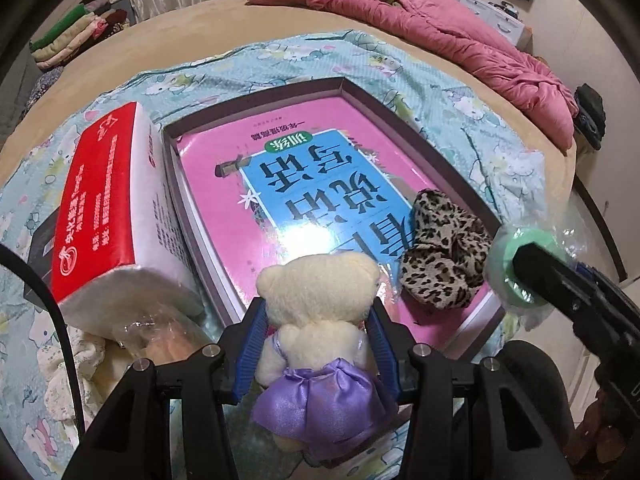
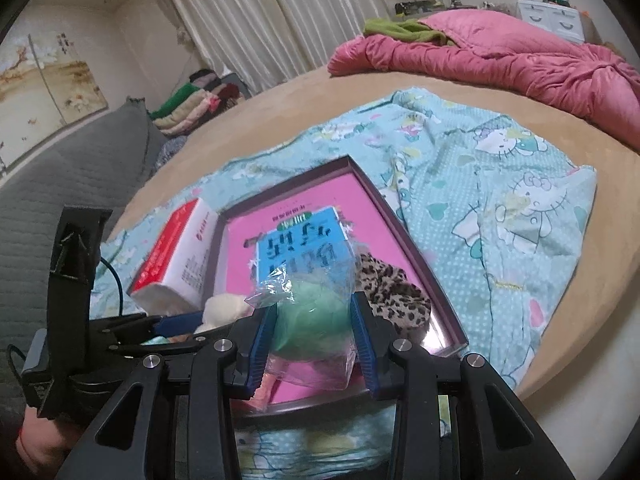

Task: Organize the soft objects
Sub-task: 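Lower the teddy bear and green ball bag onto the pink book with both tools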

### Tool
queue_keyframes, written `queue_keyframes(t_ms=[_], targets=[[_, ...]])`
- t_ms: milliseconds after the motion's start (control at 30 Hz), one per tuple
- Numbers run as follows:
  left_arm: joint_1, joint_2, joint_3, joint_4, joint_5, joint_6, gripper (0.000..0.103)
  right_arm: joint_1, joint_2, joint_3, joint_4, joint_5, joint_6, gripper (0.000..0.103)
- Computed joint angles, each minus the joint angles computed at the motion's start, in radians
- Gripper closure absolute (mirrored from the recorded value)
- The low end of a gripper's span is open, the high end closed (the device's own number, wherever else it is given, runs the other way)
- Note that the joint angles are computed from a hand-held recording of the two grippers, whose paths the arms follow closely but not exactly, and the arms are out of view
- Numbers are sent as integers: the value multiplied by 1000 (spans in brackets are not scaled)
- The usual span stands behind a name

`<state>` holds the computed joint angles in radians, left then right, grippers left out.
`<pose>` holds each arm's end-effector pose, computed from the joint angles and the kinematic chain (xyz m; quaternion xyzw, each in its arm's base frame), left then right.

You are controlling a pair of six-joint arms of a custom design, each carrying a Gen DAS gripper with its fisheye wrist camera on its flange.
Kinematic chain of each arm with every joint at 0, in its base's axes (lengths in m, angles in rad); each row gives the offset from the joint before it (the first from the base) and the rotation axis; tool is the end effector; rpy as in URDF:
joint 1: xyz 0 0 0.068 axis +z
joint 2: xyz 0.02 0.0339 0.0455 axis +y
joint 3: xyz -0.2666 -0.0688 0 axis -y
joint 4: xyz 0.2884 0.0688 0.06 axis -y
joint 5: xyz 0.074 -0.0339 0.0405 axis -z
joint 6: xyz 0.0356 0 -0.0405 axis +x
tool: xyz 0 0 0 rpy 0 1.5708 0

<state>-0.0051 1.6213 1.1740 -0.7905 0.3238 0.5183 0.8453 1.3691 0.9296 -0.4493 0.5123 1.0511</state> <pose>0.3546 -0.0131 0.2073 0.2776 0.9332 -0.1122 0.1985 0.2249 0.2273 0.2247 0.1779 0.8981 0.1236 0.3826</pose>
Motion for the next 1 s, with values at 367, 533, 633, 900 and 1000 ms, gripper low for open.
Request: queue_keyframes(t_ms=[367, 533, 633, 900, 1000], targets=[[-11, 31, -18, 33, 0, -7, 53, -40, 92, 33, -16, -83, -18, 63], [-16, 40, -16, 36, 13, -9, 53, -61, 107, 36, -27, -73, -17, 63], [-20, 44, -16, 41, 21, -12, 53, -73, 113, 40, -38, -47, -26, 63], [-20, 41, -19, 72, 3, -33, 53, -83, 151, 73, -57, -36, -69, 63], [-17, 48, -13, 66, 3, -33, 53, -75, 166, 90, -67, -39, -89, 63]])
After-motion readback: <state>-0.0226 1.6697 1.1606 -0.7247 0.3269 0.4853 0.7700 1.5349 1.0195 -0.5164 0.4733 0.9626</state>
